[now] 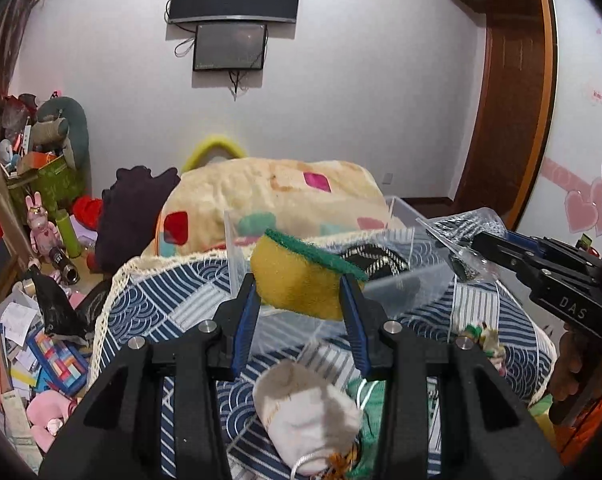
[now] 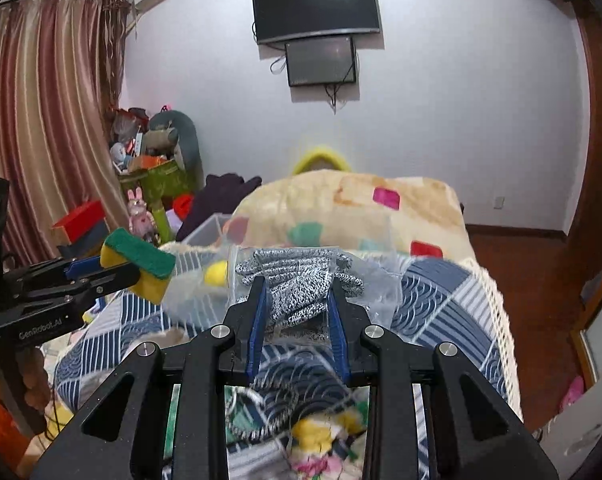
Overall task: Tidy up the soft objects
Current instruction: 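Lower the sponge and grey sock into the clear box and open both tools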
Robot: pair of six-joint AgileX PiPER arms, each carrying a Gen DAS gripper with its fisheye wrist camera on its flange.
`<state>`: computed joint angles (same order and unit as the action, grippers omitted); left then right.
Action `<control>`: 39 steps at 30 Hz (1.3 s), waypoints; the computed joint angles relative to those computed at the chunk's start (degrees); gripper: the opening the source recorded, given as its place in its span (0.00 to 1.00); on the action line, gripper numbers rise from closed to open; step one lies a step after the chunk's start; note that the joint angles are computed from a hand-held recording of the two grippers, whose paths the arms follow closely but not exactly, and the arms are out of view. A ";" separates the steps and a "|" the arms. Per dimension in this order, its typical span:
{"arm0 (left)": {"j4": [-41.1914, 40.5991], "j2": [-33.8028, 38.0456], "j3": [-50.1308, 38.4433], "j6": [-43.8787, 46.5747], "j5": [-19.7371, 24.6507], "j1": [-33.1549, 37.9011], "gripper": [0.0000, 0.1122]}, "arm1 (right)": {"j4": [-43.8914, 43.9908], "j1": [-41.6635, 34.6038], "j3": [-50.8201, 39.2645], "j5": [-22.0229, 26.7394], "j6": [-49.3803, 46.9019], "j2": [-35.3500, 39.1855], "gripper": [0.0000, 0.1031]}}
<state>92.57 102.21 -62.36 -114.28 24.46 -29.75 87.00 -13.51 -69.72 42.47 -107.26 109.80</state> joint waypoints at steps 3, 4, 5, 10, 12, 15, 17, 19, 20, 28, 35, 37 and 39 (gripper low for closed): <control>-1.63 1.10 -2.14 1.92 0.82 0.51 0.36 | 0.79 1.23 -1.70 -1.43 0.18 0.42 0.25; -2.47 1.58 -2.87 2.68 1.25 0.67 0.36 | 0.70 1.31 -2.33 -1.59 0.44 0.69 0.25; -3.45 2.15 -3.65 3.65 1.41 0.87 0.36 | 0.73 1.63 -2.94 -2.00 0.68 0.93 0.25; -11.39 5.93 -8.73 11.64 -0.71 3.18 0.36 | 0.04 3.32 -5.50 -3.73 2.66 1.98 0.25; -14.51 7.61 -10.91 15.29 -1.15 3.84 0.36 | -0.09 4.20 -6.31 -4.94 2.91 2.58 0.25; -16.35 9.56 -13.41 18.56 -1.77 4.42 0.36 | -0.23 5.34 -6.61 -7.17 2.72 3.30 0.25; -19.78 10.90 -15.37 22.70 -2.64 5.02 0.36 | -1.73 6.08 -7.43 -8.60 4.02 4.19 0.25; -25.00 12.25 -17.39 28.31 -3.98 5.94 0.36 | -4.09 6.95 -9.11 -10.87 6.30 5.52 0.25; -27.14 12.90 -18.20 30.58 -4.22 6.13 0.36 | -5.50 7.37 -9.90 -12.03 7.63 6.28 0.25; -40.85 18.80 -26.22 47.54 -1.24 5.66 0.36 | -15.48 8.56 -14.06 -15.18 16.20 9.57 0.25; -48.09 20.31 -27.91 53.69 -1.29 6.53 0.37 | -21.40 8.52 -15.81 -14.36 21.49 10.40 0.28; -49.29 20.24 -27.75 54.38 -1.81 6.94 0.40 | -22.53 8.29 -16.29 -13.75 22.52 10.47 0.30; -49.73 20.01 -27.52 54.74 -1.86 7.05 0.44 | -23.74 8.02 -17.00 -12.60 23.54 10.67 0.42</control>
<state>42.84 122.22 -89.88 -59.54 22.60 -22.70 63.27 -5.49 -86.72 29.87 -83.72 120.47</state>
